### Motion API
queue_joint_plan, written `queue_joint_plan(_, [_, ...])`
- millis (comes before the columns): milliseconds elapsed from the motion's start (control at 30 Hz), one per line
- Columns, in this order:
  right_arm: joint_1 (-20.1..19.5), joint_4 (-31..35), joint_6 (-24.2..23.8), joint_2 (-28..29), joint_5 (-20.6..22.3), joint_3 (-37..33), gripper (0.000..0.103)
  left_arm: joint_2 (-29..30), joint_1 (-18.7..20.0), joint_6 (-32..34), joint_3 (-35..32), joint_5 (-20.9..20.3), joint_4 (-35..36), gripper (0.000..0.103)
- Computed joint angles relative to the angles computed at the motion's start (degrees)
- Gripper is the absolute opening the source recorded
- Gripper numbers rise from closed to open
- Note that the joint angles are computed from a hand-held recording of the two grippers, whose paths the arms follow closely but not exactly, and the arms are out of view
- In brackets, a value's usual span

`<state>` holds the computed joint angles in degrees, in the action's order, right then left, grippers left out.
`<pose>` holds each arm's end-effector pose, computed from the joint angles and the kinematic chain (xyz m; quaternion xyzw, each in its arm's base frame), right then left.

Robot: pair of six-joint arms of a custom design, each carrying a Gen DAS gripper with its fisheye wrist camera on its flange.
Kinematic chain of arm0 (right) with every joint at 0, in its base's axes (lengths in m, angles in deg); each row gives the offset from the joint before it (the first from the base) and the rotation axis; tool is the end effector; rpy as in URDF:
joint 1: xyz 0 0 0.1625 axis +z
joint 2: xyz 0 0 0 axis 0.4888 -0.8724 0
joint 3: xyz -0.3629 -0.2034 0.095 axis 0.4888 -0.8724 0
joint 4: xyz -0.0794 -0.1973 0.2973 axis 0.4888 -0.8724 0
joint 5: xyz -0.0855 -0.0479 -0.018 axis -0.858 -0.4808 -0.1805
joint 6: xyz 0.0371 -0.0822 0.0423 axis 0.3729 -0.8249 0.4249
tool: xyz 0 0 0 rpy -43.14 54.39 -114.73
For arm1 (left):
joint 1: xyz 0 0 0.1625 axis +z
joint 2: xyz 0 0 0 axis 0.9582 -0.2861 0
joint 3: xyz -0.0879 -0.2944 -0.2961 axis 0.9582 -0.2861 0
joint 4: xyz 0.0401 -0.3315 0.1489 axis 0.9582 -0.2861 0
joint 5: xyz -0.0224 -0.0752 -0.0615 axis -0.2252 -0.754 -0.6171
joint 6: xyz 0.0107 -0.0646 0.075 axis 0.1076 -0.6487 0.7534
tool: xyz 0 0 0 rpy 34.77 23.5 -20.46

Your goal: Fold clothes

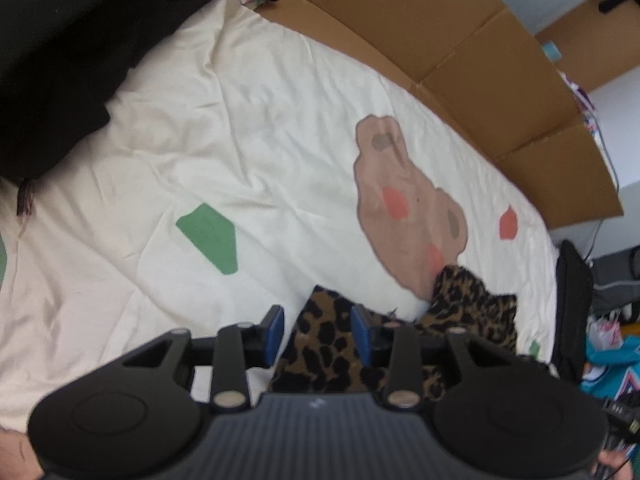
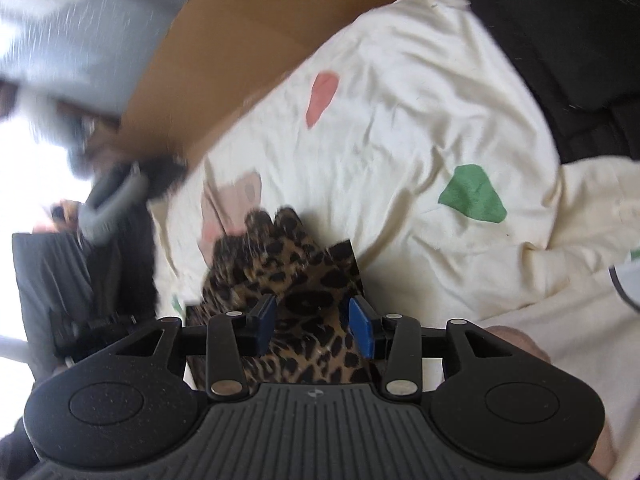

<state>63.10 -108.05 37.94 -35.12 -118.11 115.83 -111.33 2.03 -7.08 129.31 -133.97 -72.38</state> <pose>0.1590 -0.7242 0.2978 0.0142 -0.9888 0.1477 0.0183 0.0195 -0.6471 0.5481 -0.1158 0.9515 -0.2124 0.1902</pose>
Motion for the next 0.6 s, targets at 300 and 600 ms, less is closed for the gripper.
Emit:
queue_joint_plan(300, [-0.05, 1.66, -4.72, 2.80, -2.82, -0.27, 0.054, 0.58, 1.28, 5.42, 1.03, 0.54, 3.88, 0.045])
queue_joint_plan(600, [-1.04, -3.81, -7.87, 2.74, -1.69, 3.68, 0.052, -1.48, 2.08, 9.54, 8.06, -0.44, -1.68, 0.049])
